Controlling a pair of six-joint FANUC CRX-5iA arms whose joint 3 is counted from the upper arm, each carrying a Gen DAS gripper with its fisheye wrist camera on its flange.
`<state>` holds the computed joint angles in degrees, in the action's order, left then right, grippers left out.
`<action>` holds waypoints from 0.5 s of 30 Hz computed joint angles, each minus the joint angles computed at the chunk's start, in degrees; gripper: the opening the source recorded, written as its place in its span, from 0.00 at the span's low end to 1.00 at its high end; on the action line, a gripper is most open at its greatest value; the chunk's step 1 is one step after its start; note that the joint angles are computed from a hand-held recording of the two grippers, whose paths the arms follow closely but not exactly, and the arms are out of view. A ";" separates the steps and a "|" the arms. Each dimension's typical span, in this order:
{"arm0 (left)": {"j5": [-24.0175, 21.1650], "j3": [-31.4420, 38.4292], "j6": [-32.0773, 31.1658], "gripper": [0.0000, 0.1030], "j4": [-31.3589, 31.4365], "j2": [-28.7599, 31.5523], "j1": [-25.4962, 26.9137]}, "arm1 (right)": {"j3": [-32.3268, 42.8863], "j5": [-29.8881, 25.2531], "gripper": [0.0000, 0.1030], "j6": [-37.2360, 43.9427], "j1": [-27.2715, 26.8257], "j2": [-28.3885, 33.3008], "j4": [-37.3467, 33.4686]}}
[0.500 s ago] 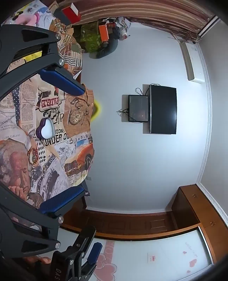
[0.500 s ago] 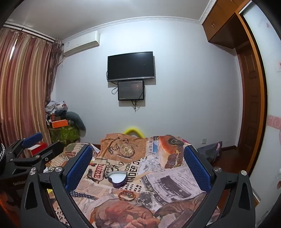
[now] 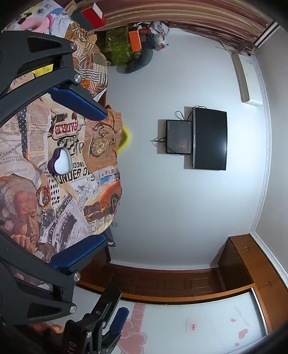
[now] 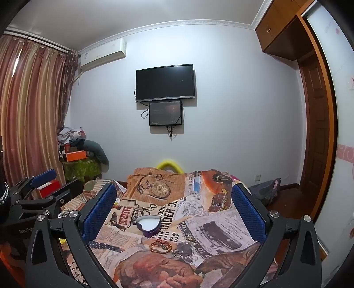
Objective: Organize jewelry
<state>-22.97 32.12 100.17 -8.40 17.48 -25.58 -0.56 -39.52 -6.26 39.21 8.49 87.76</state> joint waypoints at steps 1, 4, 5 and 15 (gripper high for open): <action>-0.09 0.06 -0.07 1.00 0.01 0.06 0.03 | 0.01 0.02 1.00 0.09 -0.01 -0.03 -0.11; -0.36 0.33 0.33 1.00 -0.47 0.26 -0.10 | 0.13 -0.17 1.00 -0.29 0.17 0.41 0.00; -0.57 0.56 0.64 1.00 -0.86 0.36 -0.18 | 0.08 -0.29 1.00 -0.23 0.31 0.37 -0.09; -1.08 1.26 1.20 1.00 -1.57 1.22 -0.53 | 0.35 -0.79 1.00 1.07 0.63 0.41 -1.63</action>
